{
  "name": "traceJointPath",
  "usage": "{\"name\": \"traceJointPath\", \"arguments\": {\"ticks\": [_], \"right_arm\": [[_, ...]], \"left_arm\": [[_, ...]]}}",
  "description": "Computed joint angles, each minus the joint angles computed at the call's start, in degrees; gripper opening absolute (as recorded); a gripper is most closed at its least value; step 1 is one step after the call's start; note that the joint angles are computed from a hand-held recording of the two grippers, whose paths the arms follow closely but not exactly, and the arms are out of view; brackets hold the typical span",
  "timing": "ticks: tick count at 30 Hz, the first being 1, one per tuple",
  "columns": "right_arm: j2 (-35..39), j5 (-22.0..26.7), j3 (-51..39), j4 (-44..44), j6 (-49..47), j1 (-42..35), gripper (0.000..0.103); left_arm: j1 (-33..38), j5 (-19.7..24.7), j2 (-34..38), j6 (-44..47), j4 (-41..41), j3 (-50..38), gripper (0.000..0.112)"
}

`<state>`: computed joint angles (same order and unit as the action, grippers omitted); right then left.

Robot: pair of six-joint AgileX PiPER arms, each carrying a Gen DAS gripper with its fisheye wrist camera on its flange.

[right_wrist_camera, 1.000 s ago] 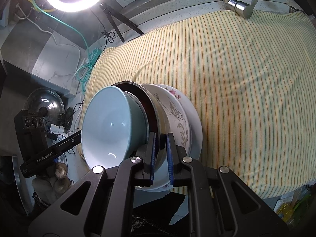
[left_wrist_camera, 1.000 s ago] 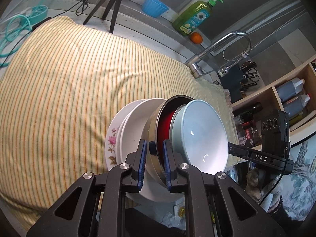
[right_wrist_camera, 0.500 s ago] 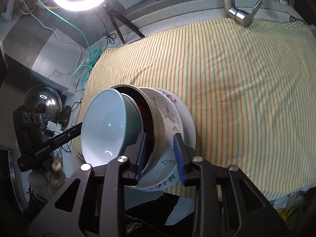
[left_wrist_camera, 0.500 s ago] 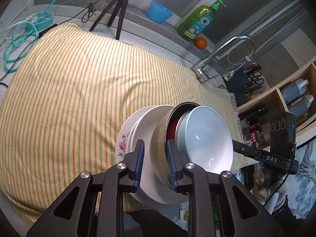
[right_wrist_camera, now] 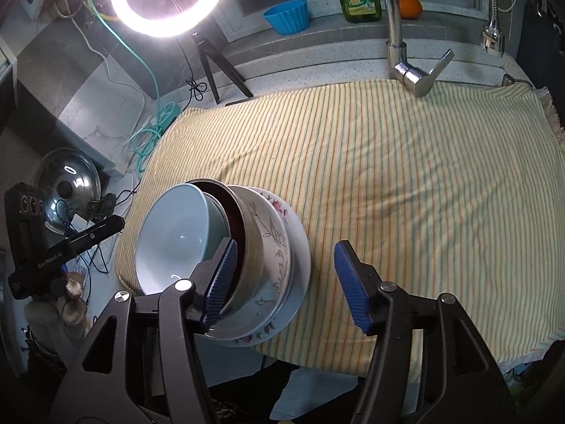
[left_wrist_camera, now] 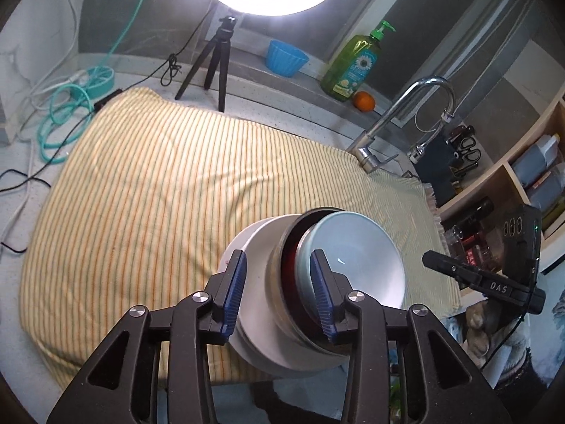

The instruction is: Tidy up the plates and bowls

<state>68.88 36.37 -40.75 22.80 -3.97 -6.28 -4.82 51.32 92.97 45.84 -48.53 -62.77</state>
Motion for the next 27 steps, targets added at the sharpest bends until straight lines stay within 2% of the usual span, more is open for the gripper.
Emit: {"name": "traceJointPath", "arguments": {"ticks": [2, 8, 12, 18, 22, 23, 24, 25, 27], "right_arm": [[-1.49, 0.35, 0.41, 0.33, -1.09, -0.54, 0.069], [-5.01, 1.45, 1.15, -1.24, -2.17, 0.10, 0.070], [-7.58, 1.23, 2.12, -4.09, -0.56, 2.33, 0.073], [-12.02, 0.81, 3.89, -12.25, 6.31, 7.80, 0.073], [-15.18, 1.58, 4.49, -14.00, 7.83, 8.98, 0.074], [-15.98, 1.84, 4.63, -14.09, 7.95, 9.03, 0.077], [-16.94, 1.90, 4.90, -14.28, 8.13, 9.17, 0.086], [-18.21, 1.55, 5.38, -15.31, 9.20, 9.77, 0.091], [-20.05, 1.57, 5.76, -18.71, 12.55, 11.77, 0.092]], "left_arm": [[-1.99, -2.76, -2.99, -0.93, 1.17, 2.55, 0.042], [-8.55, -11.94, -11.11, -8.38, 9.30, 9.02, 0.062], [-11.43, -15.10, -14.51, -15.05, 15.33, 11.77, 0.064], [-14.50, -17.24, -18.41, -24.13, 22.56, 14.92, 0.064], [-16.30, -17.89, -21.02, -30.02, 26.33, 16.45, 0.064], [-16.88, -18.05, -21.69, -31.66, 27.42, 16.75, 0.064], [-17.27, -18.27, -22.23, -32.79, 28.02, 17.07, 0.064], [-17.60, -18.46, -22.86, -33.82, 28.44, 17.52, 0.064], [-18.38, -18.66, -23.72, -36.06, 29.70, 18.11, 0.064]]}}
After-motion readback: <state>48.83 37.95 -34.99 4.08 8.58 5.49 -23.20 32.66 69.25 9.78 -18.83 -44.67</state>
